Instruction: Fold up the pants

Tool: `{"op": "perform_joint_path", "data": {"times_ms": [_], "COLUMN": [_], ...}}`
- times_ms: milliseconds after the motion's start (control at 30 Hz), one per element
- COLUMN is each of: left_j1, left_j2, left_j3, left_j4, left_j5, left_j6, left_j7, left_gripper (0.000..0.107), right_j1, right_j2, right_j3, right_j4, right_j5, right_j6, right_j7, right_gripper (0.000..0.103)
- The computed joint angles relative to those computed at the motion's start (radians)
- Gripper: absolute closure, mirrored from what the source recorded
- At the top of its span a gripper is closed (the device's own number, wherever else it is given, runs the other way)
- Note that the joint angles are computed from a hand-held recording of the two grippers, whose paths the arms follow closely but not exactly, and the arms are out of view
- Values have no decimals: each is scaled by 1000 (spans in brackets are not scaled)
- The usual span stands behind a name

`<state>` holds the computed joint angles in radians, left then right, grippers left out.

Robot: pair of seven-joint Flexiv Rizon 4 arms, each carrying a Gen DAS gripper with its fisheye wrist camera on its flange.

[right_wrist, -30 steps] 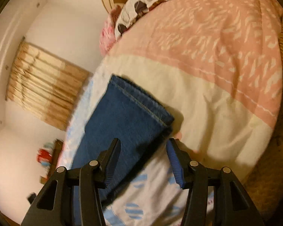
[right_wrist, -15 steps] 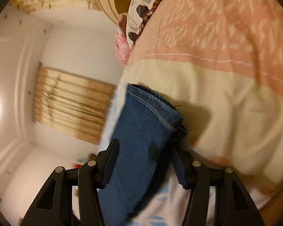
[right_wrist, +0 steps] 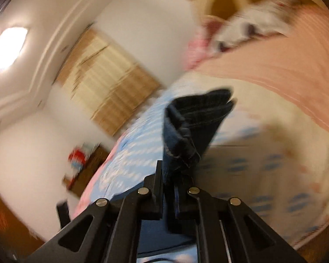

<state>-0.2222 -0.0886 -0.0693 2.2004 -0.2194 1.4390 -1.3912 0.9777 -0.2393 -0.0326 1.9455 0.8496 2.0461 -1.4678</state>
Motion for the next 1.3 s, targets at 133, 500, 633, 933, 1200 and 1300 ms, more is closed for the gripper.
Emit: {"op": "perform_joint_path", "data": {"times_ms": [133, 500, 633, 933, 1200, 1300], "left_j1": [20, 162, 173, 107, 65, -6], "left_j2": [88, 328, 355, 319, 278, 236], "left_j3": [33, 133, 154, 151, 111, 109], "left_j4": [52, 218, 266, 280, 229, 199], "left_j5": [-11, 98, 76, -33, -57, -119], "left_j6": [5, 11, 18, 74, 78, 101], "left_j7": [-1, -126, -101, -26, -23, 40], "left_gripper": [25, 25, 25, 25, 25, 25], "right_j1": [119, 49, 50, 19, -103, -96], "right_j2": [-19, -385, -467, -487, -475, -400], "right_j3": [-69, 133, 129, 196, 350, 302], "right_j4": [-92, -587, -674, -699, -648, -518], "right_j5": [-135, -501, -587, -759, -782, -833], "right_j6": [-153, -656, -763, -828, -831, -744], "right_j7": [-60, -12, 83, 114, 130, 207], "right_gripper": [97, 97, 97, 97, 63, 62]}}
